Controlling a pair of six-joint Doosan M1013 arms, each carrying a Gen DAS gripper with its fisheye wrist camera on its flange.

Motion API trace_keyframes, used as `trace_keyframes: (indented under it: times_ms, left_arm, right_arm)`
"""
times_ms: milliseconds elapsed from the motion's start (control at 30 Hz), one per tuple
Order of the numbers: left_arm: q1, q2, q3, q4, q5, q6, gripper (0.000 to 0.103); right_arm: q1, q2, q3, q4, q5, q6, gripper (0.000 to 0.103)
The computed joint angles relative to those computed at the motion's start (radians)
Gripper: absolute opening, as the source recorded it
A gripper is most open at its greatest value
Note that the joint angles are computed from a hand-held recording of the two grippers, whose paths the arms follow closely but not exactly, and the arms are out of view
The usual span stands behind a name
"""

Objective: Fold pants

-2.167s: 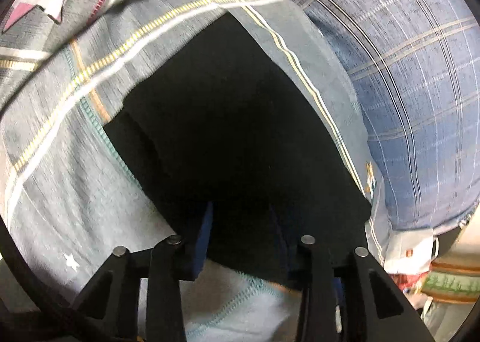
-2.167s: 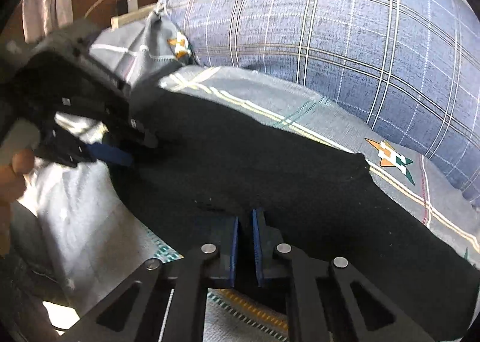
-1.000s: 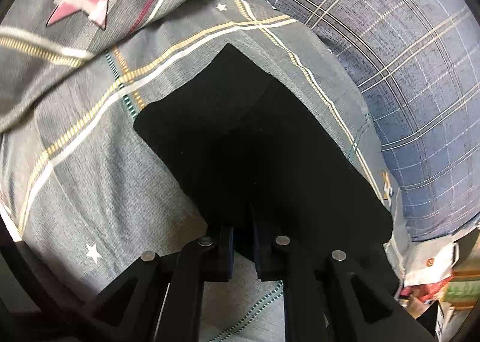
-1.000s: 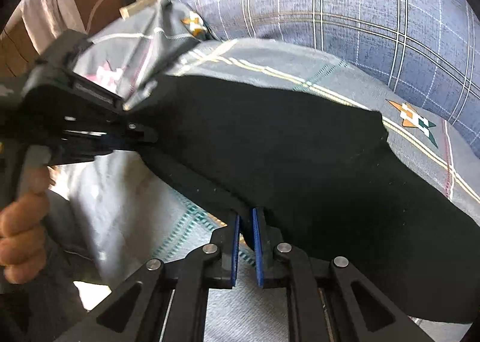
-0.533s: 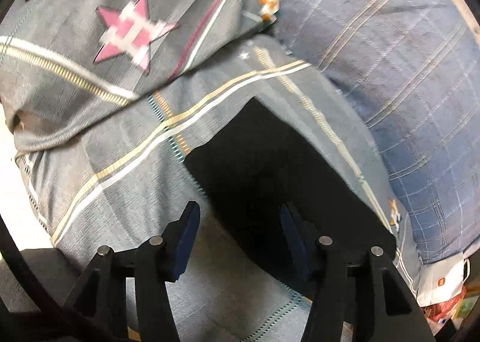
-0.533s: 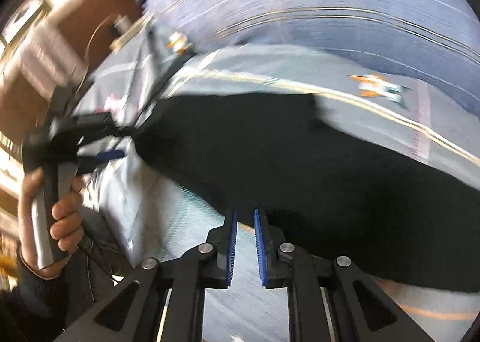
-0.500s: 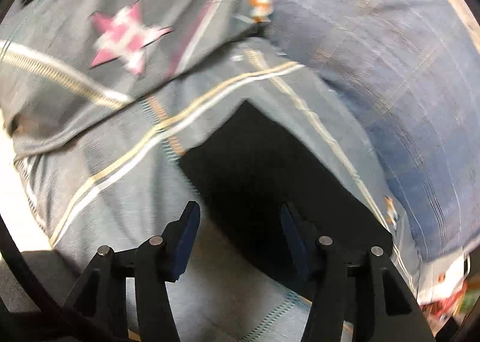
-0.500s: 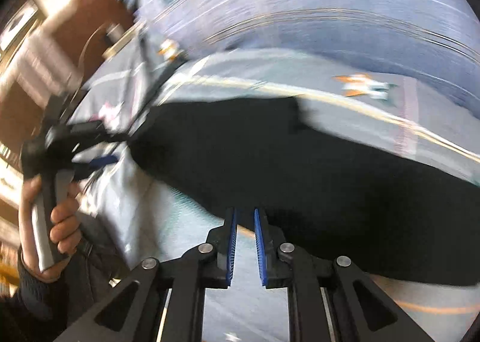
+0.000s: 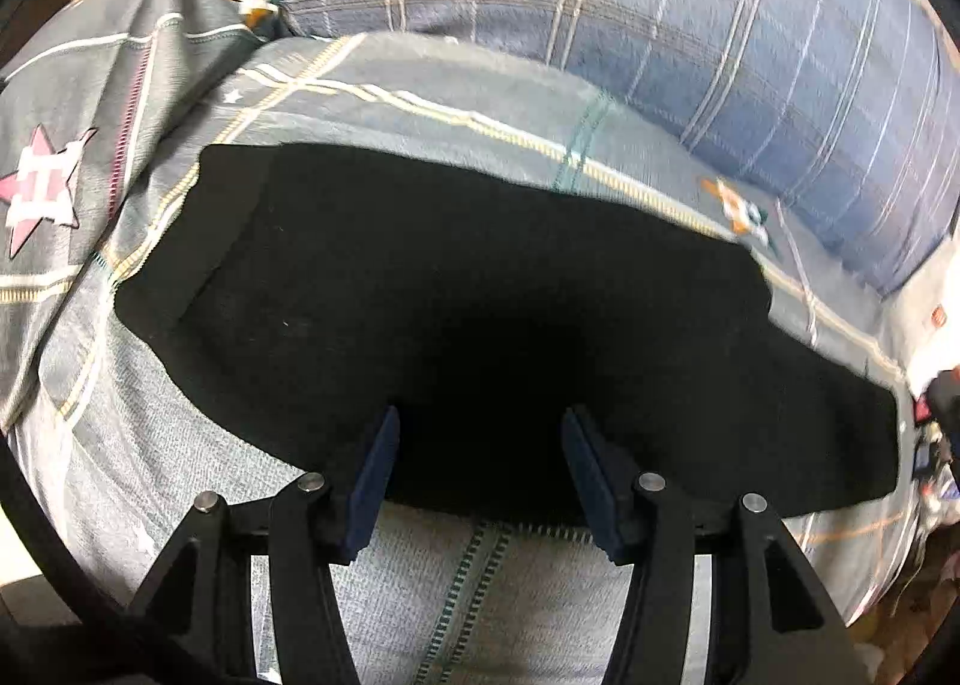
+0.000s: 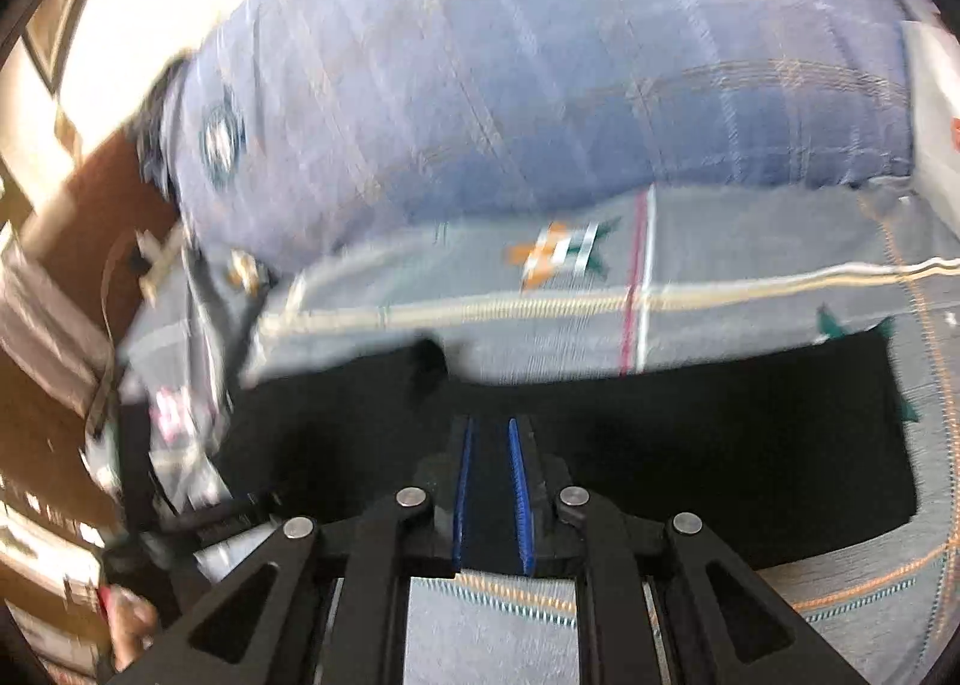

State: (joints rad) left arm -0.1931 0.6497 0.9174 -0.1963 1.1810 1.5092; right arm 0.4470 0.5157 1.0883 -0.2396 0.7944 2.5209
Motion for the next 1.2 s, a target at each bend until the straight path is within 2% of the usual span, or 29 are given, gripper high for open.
trace_keyframes:
  times_ms: [133, 200, 267, 300, 367, 467, 533, 567, 667, 767, 867, 967, 1100, 1200]
  left_arm:
    - [-0.012, -0.069, 0.107, 0.011, -0.201, 0.020, 0.058]
    - [-0.025, -0.099, 0.156, 0.019, -0.291, 0.061, 0.069]
    - [-0.038, -0.109, 0.176, 0.028, -0.327, 0.099, 0.072]
    - [-0.046, -0.107, 0.171, 0.041, -0.319, 0.107, 0.072]
    - [-0.062, -0.101, 0.161, 0.055, -0.300, 0.119, 0.072]
    - [-0.087, -0.132, 0.210, 0.006, -0.356, 0.173, 0.072]
    - [-0.117, -0.155, 0.240, -0.015, -0.376, 0.194, 0.072]
    - [-0.137, -0.154, 0.234, -0.015, -0.358, 0.208, 0.072]
    - [-0.186, -0.134, 0.189, -0.033, -0.268, 0.287, 0.072]
    - [-0.245, -0.127, 0.175, 0.035, -0.248, 0.313, 0.072]
    - [-0.291, -0.114, 0.162, 0.069, -0.213, 0.366, 0.072]
    - [-0.315, -0.107, 0.170, 0.040, -0.203, 0.454, 0.072]
    - [-0.349, -0.089, 0.163, 0.030, -0.186, 0.514, 0.072]
    - [-0.368, -0.078, 0.154, -0.003, -0.170, 0.569, 0.072]
  right_arm:
    - [0.002, -0.072, 0.093, -0.190, -0.117, 0.239, 0.013]
    - [-0.004, -0.104, 0.134, -0.247, -0.169, 0.325, 0.026]
    - [-0.011, -0.124, 0.154, -0.284, -0.166, 0.392, 0.078]
    - [-0.009, -0.139, 0.175, -0.348, -0.172, 0.470, 0.080]
    - [-0.010, -0.157, 0.197, -0.391, -0.161, 0.516, 0.080]
    - [-0.023, -0.195, 0.242, -0.389, -0.157, 0.540, 0.080]
    - [-0.037, -0.222, 0.261, -0.345, -0.103, 0.543, 0.080]
    - [-0.050, -0.232, 0.259, -0.301, -0.064, 0.525, 0.080]
    - [-0.068, -0.242, 0.243, -0.302, 0.019, 0.500, 0.079]
    - [-0.091, -0.239, 0.224, -0.295, 0.069, 0.416, 0.079]
    - [-0.087, -0.235, 0.241, -0.350, 0.131, 0.473, 0.079]
    - [-0.113, -0.229, 0.261, -0.217, 0.194, 0.450, 0.079]
    - [-0.163, -0.250, 0.325, -0.047, 0.117, 0.408, 0.079]
    - [-0.200, -0.272, 0.390, 0.107, -0.012, 0.280, 0.078]
